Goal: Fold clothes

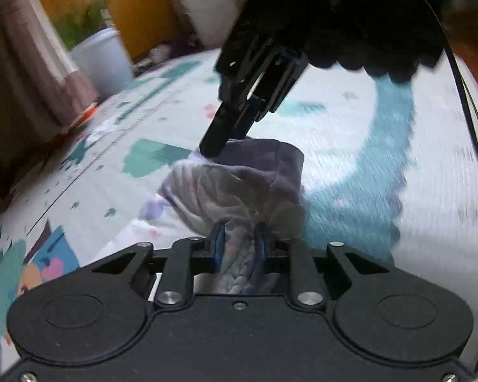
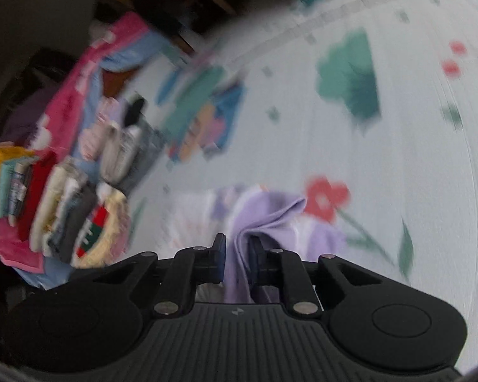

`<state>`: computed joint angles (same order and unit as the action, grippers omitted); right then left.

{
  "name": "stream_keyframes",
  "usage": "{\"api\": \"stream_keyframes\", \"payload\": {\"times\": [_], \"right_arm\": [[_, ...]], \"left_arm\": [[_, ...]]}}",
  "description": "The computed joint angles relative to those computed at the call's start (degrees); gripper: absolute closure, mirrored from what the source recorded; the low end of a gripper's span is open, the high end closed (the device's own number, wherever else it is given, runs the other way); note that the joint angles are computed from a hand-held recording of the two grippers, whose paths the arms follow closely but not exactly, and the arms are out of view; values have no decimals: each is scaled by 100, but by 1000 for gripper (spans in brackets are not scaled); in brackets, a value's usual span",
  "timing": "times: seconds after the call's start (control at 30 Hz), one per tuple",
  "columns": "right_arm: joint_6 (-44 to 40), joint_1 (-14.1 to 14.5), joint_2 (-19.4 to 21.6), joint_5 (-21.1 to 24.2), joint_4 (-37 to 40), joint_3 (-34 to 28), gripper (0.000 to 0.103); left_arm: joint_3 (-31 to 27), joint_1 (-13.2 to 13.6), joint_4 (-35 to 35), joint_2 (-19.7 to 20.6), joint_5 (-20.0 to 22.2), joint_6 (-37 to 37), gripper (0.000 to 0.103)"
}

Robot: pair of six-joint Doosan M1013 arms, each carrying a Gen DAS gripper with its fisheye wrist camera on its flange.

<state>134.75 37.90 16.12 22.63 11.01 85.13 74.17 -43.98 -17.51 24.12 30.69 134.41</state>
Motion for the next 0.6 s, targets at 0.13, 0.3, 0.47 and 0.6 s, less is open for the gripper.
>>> {"api": "stream_keyframes", "payload": {"times": [0.13, 0.3, 0.47, 0.6], "right_arm": [[1101, 76, 62, 891, -1661, -268, 83], [2064, 362, 32, 1655, -3473, -417, 81], [330, 551, 341, 1356, -3354, -854, 81], [-609, 657, 611, 1494, -3335, -1122, 73]], "left_arm": [[-133, -47, 239, 215, 181, -380, 82], [-64, -20, 56, 128, 205, -350, 75], [230, 91, -87, -179, -288, -824, 61], [437, 186, 731, -321, -998, -2123, 46]]}}
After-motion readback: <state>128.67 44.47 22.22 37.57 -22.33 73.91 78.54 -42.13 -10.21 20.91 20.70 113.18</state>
